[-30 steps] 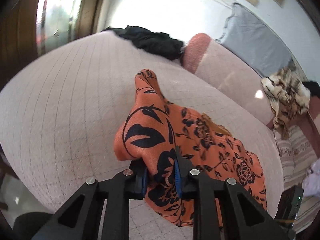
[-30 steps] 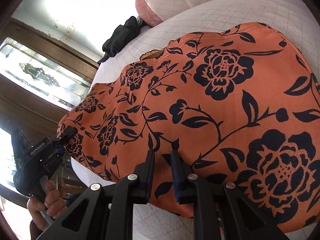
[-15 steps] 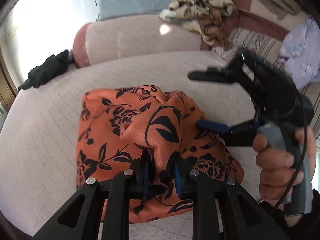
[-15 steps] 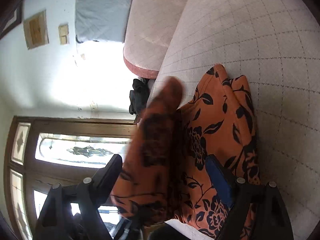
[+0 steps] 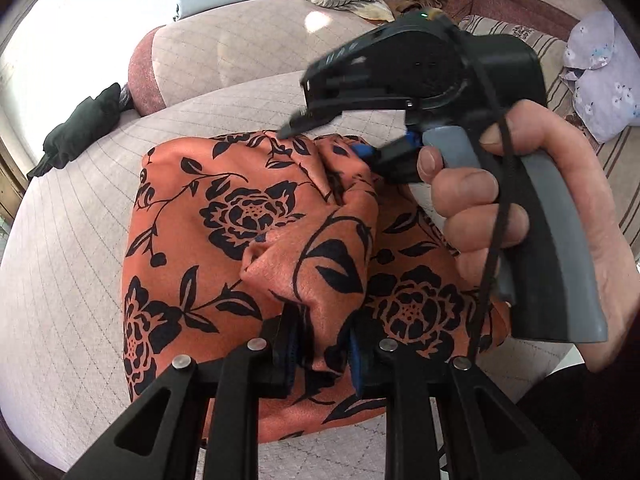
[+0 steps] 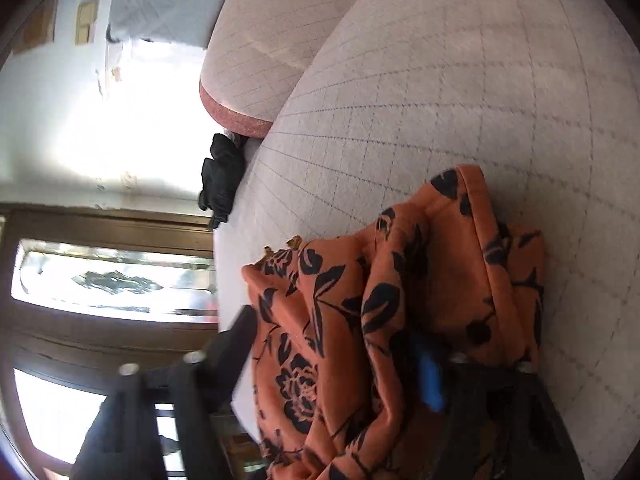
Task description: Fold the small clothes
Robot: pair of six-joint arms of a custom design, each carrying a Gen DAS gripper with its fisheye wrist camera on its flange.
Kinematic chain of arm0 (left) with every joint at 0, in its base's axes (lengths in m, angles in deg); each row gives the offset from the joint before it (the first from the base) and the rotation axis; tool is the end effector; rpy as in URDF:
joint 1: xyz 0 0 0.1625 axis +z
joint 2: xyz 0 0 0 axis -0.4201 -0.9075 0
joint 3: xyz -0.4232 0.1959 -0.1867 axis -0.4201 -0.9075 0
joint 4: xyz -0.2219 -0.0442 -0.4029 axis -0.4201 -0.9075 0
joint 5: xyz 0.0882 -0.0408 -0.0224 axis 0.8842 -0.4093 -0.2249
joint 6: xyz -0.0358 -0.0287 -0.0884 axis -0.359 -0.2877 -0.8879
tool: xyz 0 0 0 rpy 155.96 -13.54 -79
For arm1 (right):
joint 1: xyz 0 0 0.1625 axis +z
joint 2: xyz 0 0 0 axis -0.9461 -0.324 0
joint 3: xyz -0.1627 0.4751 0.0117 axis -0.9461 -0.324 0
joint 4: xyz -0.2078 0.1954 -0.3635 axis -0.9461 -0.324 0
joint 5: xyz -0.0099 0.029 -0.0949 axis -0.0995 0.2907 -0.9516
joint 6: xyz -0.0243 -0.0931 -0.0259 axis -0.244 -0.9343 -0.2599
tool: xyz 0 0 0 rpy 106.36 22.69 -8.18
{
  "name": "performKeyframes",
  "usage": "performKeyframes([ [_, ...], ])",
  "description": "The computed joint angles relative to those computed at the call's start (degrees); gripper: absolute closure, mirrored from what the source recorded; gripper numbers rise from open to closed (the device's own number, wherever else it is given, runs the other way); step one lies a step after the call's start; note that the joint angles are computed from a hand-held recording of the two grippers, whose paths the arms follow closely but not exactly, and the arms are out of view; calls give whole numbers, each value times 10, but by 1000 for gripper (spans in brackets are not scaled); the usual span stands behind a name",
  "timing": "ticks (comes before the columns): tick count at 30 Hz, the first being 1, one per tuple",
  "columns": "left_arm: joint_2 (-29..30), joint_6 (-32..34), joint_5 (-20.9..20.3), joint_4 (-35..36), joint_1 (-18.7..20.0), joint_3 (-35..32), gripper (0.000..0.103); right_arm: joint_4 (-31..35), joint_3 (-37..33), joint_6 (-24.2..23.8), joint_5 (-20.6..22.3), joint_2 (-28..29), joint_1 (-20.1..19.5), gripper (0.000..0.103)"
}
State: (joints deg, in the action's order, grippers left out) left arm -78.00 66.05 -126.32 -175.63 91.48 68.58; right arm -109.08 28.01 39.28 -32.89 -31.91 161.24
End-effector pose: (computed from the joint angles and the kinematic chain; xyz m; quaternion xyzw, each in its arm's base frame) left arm -0.0896 -0.6667 0.1606 0.4379 0.8500 -0.1234 0.2654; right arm 0.1342 -0.8367 0.0823 0.2076 0.9137 -0.3416 0.0724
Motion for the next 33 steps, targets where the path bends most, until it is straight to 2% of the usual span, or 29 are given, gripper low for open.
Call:
performKeyframes([
  [1,-1,3,-1,-5,-4,4,82,21,-11,-19,-25,2,6,84],
  [3,-7,3,-11,-2,-9,7,82,28,-21,-49,-59,4,16,90],
  [8,-23,-28,-70,47,-24,1,82,-57,24,-86,-47,-27,14,91],
  [11,-15,-35,-67,59,-36,8,80,-88,55,-87,-44,-48,2,91],
  [13,-2,-52,-44,84,-37,5,75,-66,64,-85,-30,-57,-13,91],
  [14,1,-63,-38,110,-36,2,69,-49,63,-75,-42,-57,-17,91],
  [17,-23,-42,-53,125,-39,15,54,16,55,-51,-76,-55,-25,78],
  [18,-38,-36,-65,141,-39,16,48,12,59,-45,-78,-58,-25,72],
  [21,-85,-7,-96,136,-35,27,39,-46,91,-63,-109,-77,-11,71],
  [23,-102,19,-68,88,-34,38,30,-99,117,-89,-157,-89,9,71],
  [24,-104,31,-49,65,-30,37,29,-131,132,-106,-168,-93,17,71],
  [26,-102,34,-16,42,-19,28,30,-169,160,-132,-140,-103,26,71],
  [30,-70,1,60,15,0,-3,30,-168,178,-176,-65,-100,44,71],
  [33,-50,-17,88,36,22,-30,29,-139,172,-183,-60,-82,58,71],
])
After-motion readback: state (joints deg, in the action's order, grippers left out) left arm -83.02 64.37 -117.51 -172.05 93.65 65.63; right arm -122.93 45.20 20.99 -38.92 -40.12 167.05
